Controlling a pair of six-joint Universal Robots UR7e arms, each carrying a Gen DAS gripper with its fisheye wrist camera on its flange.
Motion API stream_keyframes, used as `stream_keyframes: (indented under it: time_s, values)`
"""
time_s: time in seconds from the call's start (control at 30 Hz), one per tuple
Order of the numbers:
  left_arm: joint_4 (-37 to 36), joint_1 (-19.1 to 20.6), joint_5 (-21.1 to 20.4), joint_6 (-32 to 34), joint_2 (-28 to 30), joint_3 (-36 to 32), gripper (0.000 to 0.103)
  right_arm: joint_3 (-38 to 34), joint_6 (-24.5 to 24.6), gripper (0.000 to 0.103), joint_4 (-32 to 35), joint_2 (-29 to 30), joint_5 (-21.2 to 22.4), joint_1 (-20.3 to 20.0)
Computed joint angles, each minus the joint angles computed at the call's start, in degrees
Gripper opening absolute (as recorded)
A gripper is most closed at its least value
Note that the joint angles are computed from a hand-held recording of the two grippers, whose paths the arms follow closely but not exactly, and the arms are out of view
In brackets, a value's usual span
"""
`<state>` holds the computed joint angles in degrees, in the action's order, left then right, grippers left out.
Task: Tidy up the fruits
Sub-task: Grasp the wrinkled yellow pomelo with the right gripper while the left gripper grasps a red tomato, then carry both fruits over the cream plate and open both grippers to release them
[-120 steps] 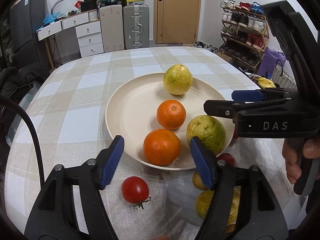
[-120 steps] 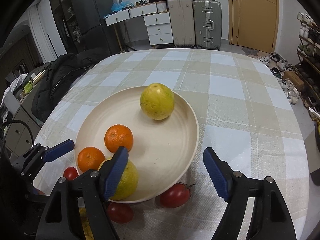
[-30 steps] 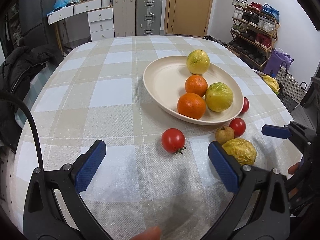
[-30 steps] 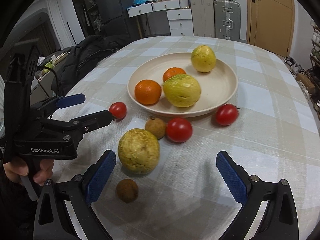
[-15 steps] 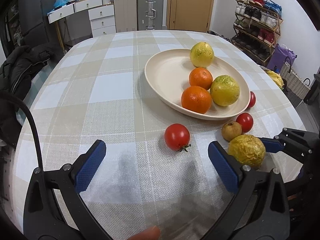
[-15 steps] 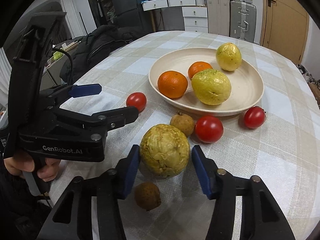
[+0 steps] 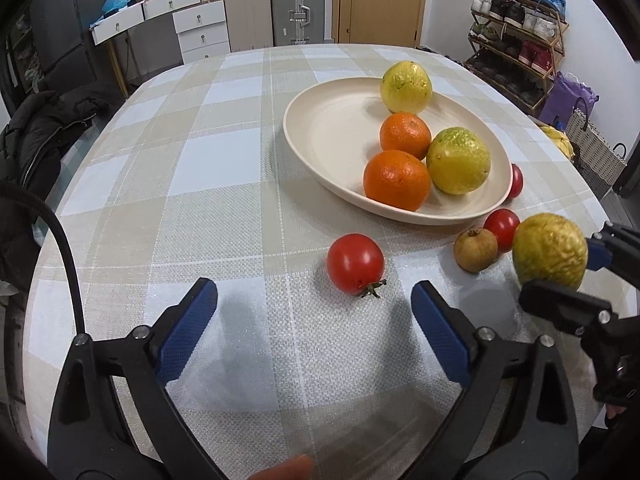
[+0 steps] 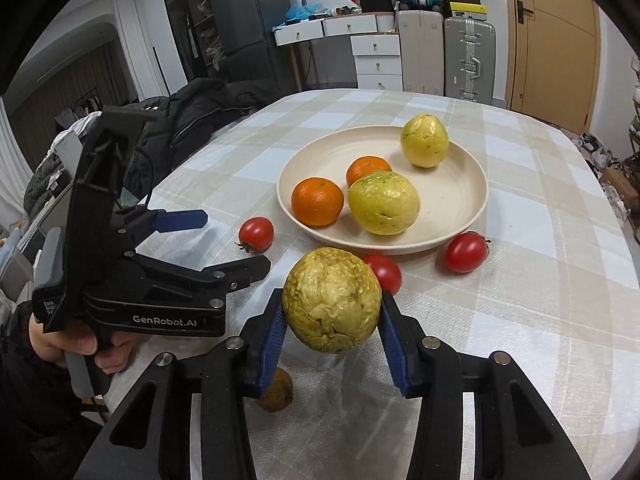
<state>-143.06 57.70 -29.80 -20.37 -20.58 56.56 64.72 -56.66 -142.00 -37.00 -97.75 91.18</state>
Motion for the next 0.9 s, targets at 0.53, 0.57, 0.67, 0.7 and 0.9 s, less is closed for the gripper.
stream_keyframes:
  time_s: [0.53,0.57,0.67,0.7,0.9]
  values:
    - [-4.24,0.04,-4.38,6.93,1.42,-1.69,0.032,0.12,0.54,0.046,-0.42,-0.78,0.70,-0.22]
    - [-4.43,-0.02,-4.46,7.16,1.34,-1.47,0.029,0.19,0.50,0.046,-0.44,-0.85,0.61,-0.22]
    - [-4.32,-0.24,-4.12,7.37,1.28,-1.13,0.026,0.45,0.40,0.046,-0.66,-1.03,0.57,-0.21]
    - [-4.43,-0.28,-4.21,7.39,1.16,-0.87,0.026,0.57,0.38,0.046,-0.85,-1.14,0.62,-0.22]
    - [-6.17,-0.79,-4.40,8.57,0.64,0.38,0.025,0.22,0.56,0.046,-1.21,-1.26,1.01,-0.34]
